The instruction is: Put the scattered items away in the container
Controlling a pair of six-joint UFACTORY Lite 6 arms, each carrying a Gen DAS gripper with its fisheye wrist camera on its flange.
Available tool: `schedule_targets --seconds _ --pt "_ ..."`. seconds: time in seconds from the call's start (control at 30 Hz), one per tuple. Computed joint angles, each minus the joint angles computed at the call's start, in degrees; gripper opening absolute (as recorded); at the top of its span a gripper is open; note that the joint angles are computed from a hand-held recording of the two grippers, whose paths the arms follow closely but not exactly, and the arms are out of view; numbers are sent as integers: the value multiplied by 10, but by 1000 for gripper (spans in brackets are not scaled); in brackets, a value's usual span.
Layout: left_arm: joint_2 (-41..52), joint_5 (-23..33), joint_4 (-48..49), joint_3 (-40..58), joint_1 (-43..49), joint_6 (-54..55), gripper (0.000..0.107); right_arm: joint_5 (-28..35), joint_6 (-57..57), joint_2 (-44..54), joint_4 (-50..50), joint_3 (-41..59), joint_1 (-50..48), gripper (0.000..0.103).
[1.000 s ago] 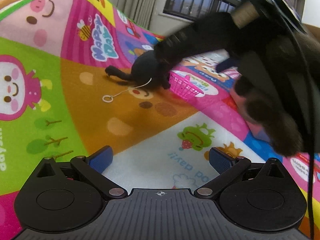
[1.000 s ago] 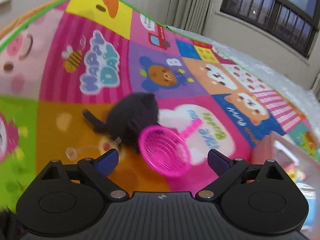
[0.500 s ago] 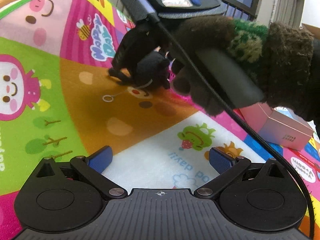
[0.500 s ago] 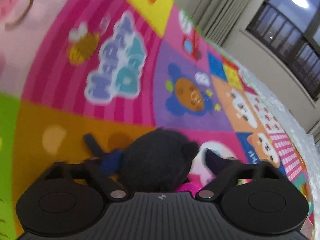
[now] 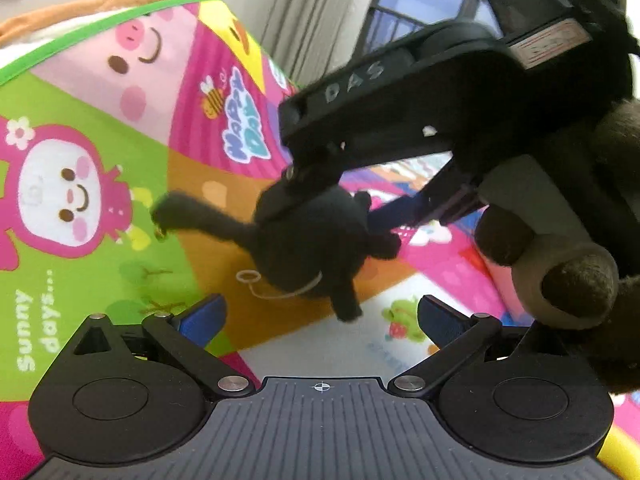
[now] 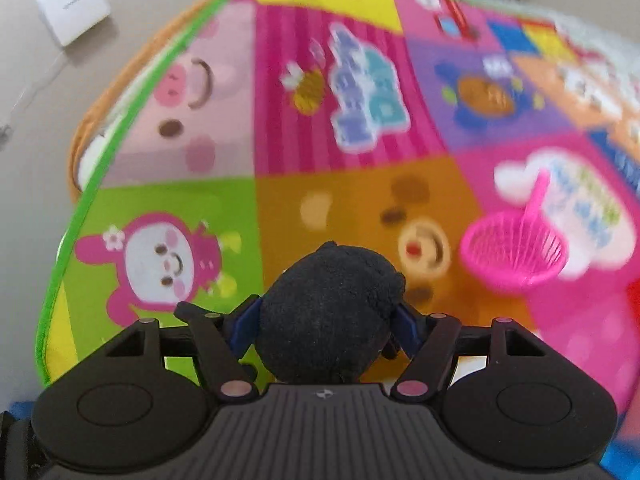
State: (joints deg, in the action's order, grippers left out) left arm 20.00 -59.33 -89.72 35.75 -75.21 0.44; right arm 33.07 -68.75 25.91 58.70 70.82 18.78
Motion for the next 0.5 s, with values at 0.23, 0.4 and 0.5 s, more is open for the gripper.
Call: schedule_targets --seconds 0.23,0.4,0.5 --pt "1 14 51 -3 14 6 103 -9 -13 -2 -25 -15 -40 85" --pt "-4 26 55 -10 16 -13 103 -21 -65 -25 -19 -56 -83 97" --pt "3 37 65 -6 27 -13 103 -20 -94 -32 -3 -75 -104 98"
